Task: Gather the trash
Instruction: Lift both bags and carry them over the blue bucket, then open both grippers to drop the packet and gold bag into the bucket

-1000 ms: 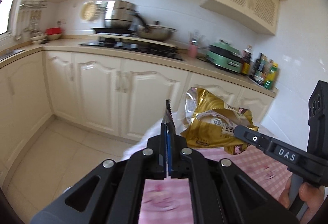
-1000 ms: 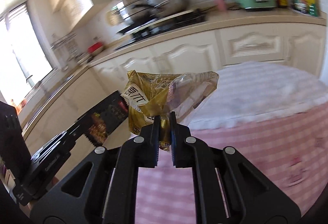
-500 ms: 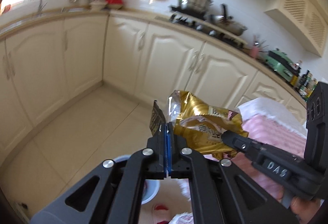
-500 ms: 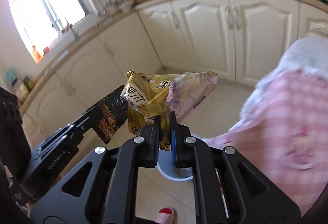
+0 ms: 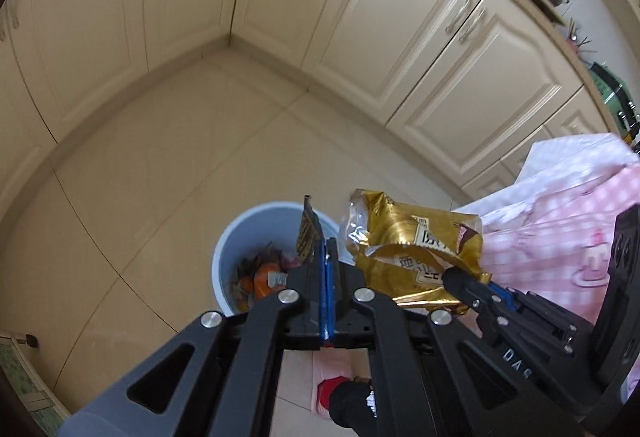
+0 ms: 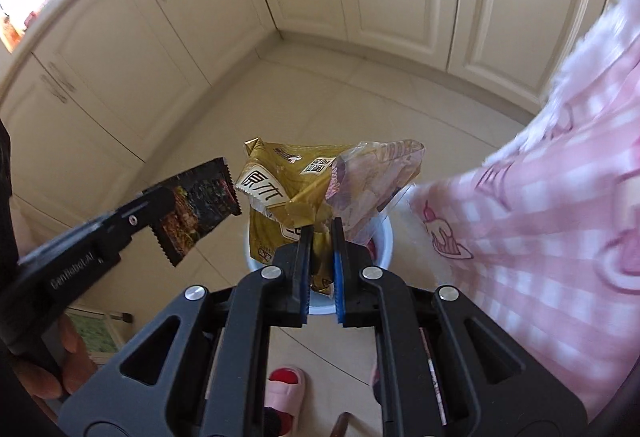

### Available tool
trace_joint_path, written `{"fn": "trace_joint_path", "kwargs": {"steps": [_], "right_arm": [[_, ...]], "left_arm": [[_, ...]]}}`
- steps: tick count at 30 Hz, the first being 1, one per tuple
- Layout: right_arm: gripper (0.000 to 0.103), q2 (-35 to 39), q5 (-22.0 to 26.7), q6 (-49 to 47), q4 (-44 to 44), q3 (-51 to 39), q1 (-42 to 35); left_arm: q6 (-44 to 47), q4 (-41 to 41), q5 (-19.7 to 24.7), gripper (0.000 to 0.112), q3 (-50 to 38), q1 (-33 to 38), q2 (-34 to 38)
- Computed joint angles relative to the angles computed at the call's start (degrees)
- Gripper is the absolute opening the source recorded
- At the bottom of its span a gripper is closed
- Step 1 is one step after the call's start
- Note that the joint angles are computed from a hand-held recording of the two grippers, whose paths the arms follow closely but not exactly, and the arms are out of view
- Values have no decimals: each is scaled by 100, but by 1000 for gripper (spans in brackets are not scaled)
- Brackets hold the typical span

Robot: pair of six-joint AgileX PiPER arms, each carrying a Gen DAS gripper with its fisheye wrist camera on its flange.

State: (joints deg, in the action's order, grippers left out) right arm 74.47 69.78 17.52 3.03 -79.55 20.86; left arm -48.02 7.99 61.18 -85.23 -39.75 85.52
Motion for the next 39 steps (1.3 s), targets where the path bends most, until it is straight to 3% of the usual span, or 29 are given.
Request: {"fn": "trace_joint_path", "kwargs": {"steps": [7, 8, 10, 11, 26, 39], "right_arm": [[9, 251, -508, -55, 21, 638, -77], [9, 290, -556, -70, 41, 668, -93], [9, 363, -662, -20, 21, 724, -53], [9, 408, -706, -39, 50, 744, -65], [10, 830, -1076, -422, 381, 871, -252], [13, 954, -1343, -492, 535, 847, -366]], "left_arm": [[530, -652, -426, 4, 58, 438, 511], [616, -761, -462, 13, 48, 495, 553], [626, -719, -504, 45, 16, 516, 587], [539, -573, -492, 47, -63, 480, 631], [-139, 279, 90, 60, 413, 287, 321], [38, 18, 125, 62, 735, 432, 90]]}}
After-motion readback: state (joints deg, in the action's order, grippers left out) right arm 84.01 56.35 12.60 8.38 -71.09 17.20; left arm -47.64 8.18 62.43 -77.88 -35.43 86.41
